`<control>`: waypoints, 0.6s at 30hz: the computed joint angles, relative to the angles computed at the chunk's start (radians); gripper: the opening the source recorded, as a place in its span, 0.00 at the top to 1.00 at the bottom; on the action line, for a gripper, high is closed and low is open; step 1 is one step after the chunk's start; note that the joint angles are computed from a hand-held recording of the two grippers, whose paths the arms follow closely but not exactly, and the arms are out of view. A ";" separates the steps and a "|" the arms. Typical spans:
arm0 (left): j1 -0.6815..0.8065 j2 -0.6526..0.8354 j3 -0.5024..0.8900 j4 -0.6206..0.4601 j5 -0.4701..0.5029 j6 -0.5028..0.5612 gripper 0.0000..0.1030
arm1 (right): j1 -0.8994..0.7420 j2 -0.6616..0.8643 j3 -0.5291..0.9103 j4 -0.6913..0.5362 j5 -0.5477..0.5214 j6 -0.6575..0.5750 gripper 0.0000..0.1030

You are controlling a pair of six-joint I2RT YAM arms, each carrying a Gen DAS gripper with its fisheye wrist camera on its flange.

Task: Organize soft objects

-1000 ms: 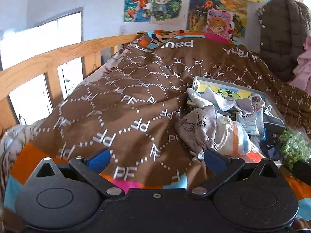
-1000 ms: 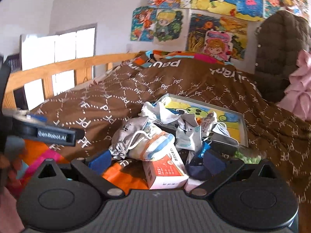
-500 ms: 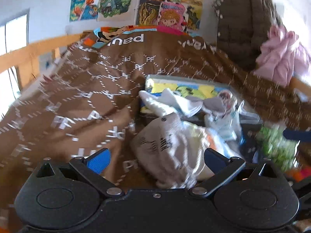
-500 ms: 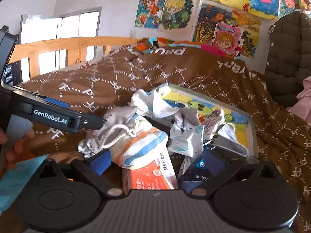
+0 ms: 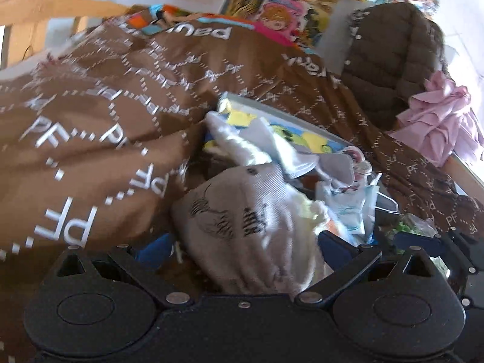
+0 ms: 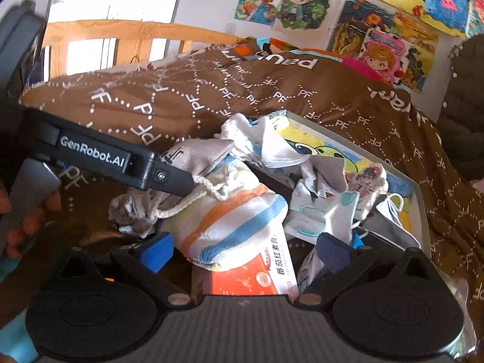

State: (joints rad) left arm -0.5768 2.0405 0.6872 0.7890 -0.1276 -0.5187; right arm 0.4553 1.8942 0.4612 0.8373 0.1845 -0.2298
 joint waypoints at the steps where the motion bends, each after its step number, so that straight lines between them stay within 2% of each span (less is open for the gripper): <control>1: 0.003 0.004 -0.001 0.007 0.011 0.008 0.01 | 0.004 0.007 0.006 -0.002 0.004 -0.007 0.00; 5: 0.016 0.014 -0.011 0.046 0.064 0.025 0.09 | 0.018 0.036 0.026 0.006 0.024 -0.029 0.01; 7: 0.023 0.019 -0.011 0.044 0.086 0.011 0.16 | 0.020 0.043 0.040 -0.005 0.029 -0.027 0.01; 11: 0.044 0.032 -0.012 0.054 0.123 -0.020 0.22 | 0.024 0.047 0.056 -0.017 0.034 -0.024 0.04; 14: 0.064 0.041 -0.013 0.065 0.155 -0.052 0.26 | 0.031 0.057 0.073 -0.028 0.044 -0.031 0.09; 18: 0.075 0.045 -0.009 0.059 0.182 -0.055 0.36 | 0.036 0.068 0.107 -0.074 0.039 -0.027 0.22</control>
State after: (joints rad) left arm -0.5021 2.0860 0.6784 0.8485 0.0539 -0.5740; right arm 0.4916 1.9623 0.5682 0.7637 0.2239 -0.2571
